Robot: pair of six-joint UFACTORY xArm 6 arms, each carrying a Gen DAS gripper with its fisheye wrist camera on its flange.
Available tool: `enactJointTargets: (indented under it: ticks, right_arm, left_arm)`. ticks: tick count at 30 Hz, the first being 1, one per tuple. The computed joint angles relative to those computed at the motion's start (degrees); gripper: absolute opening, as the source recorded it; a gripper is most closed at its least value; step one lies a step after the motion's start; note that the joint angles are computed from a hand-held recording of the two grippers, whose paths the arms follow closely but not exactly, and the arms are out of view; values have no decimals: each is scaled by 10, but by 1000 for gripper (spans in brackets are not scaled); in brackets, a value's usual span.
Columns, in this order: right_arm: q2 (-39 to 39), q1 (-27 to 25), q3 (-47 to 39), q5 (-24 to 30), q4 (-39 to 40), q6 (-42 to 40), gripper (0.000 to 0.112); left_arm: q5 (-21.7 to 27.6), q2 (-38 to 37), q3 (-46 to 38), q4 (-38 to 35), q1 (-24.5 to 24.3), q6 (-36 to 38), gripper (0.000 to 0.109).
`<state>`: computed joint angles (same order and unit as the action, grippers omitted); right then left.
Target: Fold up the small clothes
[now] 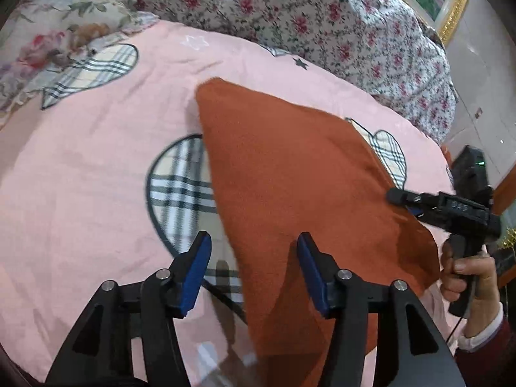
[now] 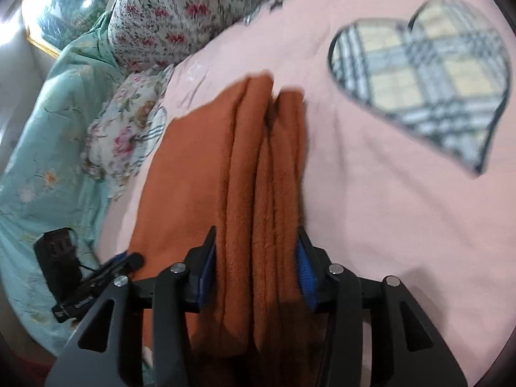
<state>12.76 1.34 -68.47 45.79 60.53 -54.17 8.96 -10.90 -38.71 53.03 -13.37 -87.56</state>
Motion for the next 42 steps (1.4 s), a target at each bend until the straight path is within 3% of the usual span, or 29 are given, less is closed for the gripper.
enactJointTargets:
  ticks: [3, 8, 10, 11, 15, 18, 23, 28, 34, 38, 42]
  right_arm:
    - [-4, 10, -16, -36, 18, -17, 46]
    - [76, 32, -119, -30, -12, 35, 45]
    - [111, 38, -159, -21, -37, 69, 35]
    - [120, 39, -171, -11, -40, 74, 17]
    - [78, 40, -138, -26, 25, -3, 9]
    - [48, 40, -105, -54, 44, -38, 9]
    - [110, 34, -130, -68, -30, 37, 9]
    - [104, 25, -125, -53, 7, 31, 12]
    - [-16, -3, -7, -33, 51, -22, 18]
    - [-106, -22, 98, -20, 52, -56, 36]
    - [-177, -41, 189, 1, 38, -75, 37]
  left_arm:
    - [10, -16, 8, 26, 12, -45, 56]
    - [3, 7, -6, -11, 15, -17, 54]
    - [10, 14, -15, -11, 10, -16, 54]
    - [14, 15, -18, -15, 7, -11, 53]
    - [24, 20, -28, -35, 0, 21, 48]
    - [30, 35, -39, -43, -7, 36, 48]
    - [33, 57, -48, -50, -12, 44, 49]
    - [51, 42, -42, -50, -19, 43, 49]
    - [84, -31, 3, -8, -59, 13, 47]
    - [92, -84, 49, 10, -98, -14, 47]
    - [134, -113, 72, 29, -161, -33, 49]
